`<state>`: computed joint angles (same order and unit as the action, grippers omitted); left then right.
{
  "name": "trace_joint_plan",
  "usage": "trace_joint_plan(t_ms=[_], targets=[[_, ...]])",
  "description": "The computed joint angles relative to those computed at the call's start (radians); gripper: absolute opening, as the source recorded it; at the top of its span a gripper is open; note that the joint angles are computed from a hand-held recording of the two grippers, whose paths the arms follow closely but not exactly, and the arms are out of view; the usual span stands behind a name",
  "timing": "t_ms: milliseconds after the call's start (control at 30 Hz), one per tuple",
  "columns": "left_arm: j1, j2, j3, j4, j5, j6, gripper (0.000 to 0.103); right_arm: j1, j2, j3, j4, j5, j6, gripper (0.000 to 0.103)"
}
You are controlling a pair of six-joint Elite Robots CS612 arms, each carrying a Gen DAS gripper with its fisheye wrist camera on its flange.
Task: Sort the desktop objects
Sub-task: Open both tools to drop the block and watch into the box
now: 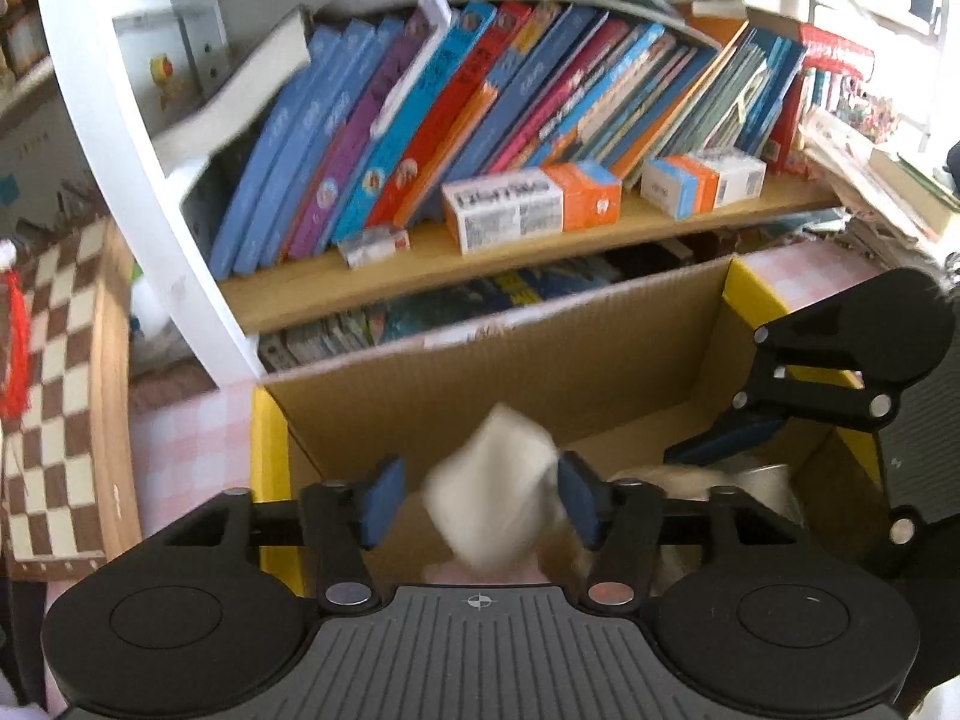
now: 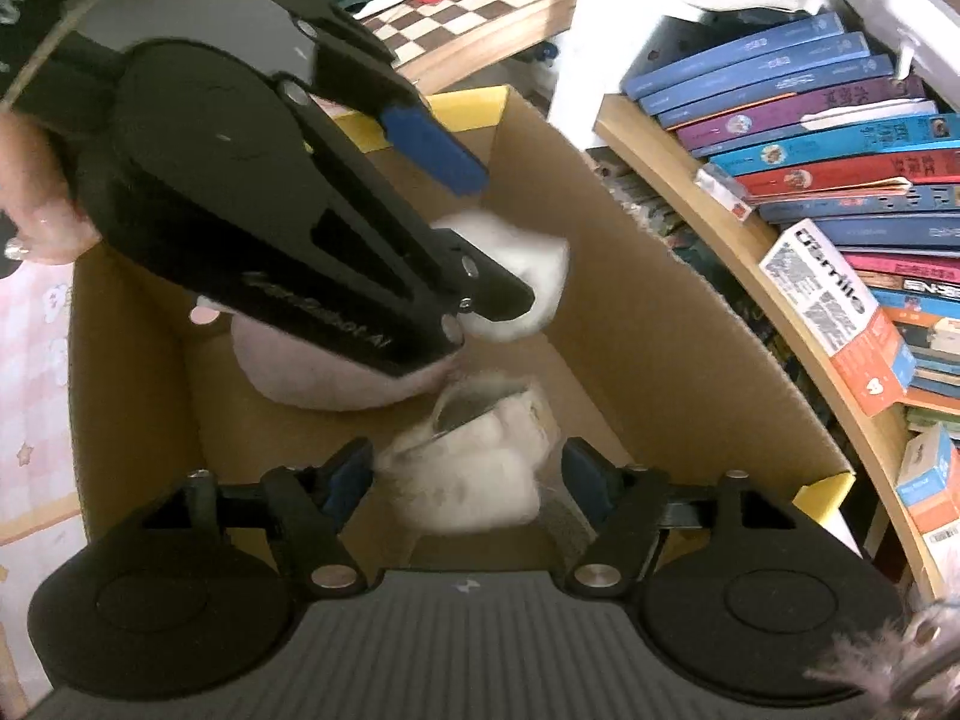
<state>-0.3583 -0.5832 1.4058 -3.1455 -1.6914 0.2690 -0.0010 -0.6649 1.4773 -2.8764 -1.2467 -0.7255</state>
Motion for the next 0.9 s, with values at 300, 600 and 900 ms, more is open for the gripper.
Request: trace_joint_plan(t_ms=[300,600,900], targets=[[-0.004,-0.029,0.049,-0.115,0.01,0.001,0.078,-0.007,-0.022,0.04,-0.124,0.017,0.065,0.085],[-0.003,-0.073,0.127,-0.214,0.012,-0.008,0.082,-0.015,-0.066,0.111,-0.25,0.023,0.123,0.084],[-0.002,-0.128,0.228,-0.34,-0.003,0.01,0.083,-0.017,-0.105,0.187,-0.403,0.021,0.215,0.084]])
